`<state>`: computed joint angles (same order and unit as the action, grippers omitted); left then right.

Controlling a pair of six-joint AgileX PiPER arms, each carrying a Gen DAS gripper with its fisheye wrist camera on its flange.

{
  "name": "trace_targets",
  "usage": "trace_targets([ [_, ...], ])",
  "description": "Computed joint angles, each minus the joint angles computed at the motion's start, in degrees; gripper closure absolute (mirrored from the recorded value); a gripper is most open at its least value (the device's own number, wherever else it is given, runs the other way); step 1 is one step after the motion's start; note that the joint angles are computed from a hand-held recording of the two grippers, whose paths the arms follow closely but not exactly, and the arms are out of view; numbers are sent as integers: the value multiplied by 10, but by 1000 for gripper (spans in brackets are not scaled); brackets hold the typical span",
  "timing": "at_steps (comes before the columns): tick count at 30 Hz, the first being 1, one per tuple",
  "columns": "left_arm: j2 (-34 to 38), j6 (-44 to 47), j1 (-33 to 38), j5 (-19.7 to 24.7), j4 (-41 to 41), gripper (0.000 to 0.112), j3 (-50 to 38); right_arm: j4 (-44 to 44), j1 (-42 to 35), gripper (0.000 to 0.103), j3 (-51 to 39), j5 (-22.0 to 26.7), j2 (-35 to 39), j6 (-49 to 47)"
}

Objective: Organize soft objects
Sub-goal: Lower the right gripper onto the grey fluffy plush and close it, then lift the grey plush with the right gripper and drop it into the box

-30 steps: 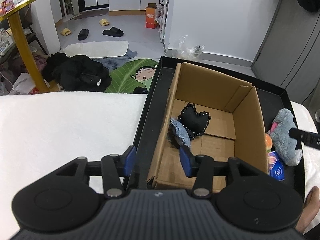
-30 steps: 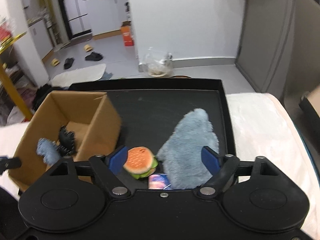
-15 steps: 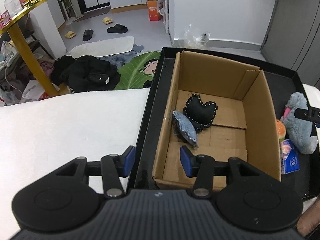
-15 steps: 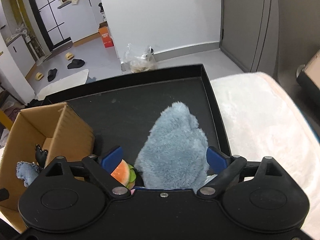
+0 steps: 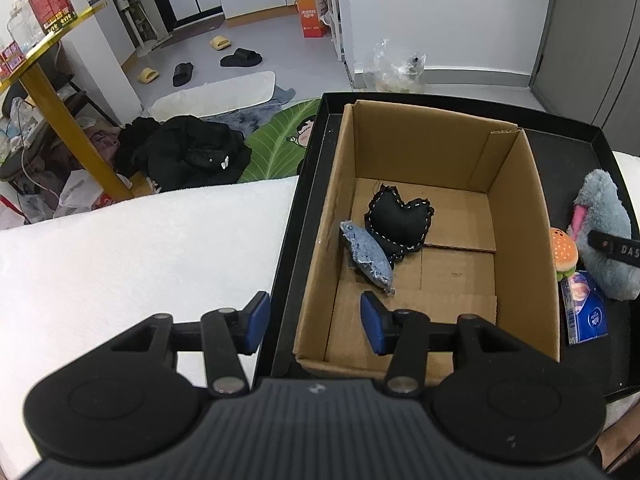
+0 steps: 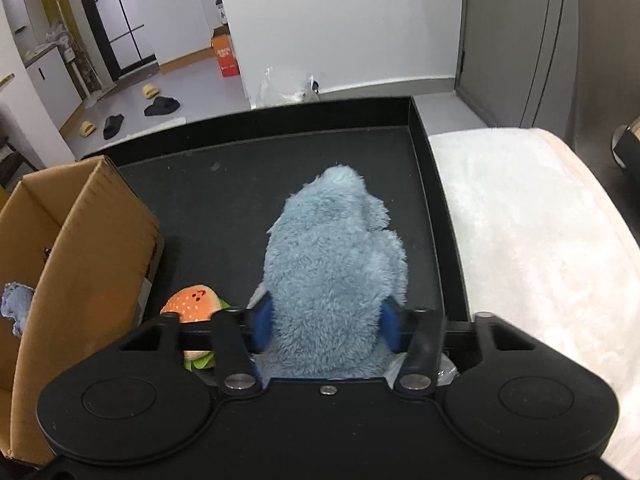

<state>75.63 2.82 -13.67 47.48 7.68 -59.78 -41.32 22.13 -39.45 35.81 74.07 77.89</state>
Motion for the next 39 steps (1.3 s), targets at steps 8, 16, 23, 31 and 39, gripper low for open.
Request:
trace_targets([
  [8, -5, 7, 6, 0, -6, 63, 1, 15, 5, 69, 7, 23, -65, -11],
  [16, -12, 27, 19, -3, -29, 63, 4, 44, 11, 69, -16, 44, -128, -69],
  [23, -13, 68, 46, -8, -76, 63, 5, 35, 44, 69, -42, 78, -127, -78],
  [31, -11, 121, 85, -16, -142, 63, 9, 68, 70, 68, -112, 115, -114, -157],
  [39, -6, 183, 130, -8, -212, 63, 8, 114, 102, 67, -197, 107, -63, -276],
])
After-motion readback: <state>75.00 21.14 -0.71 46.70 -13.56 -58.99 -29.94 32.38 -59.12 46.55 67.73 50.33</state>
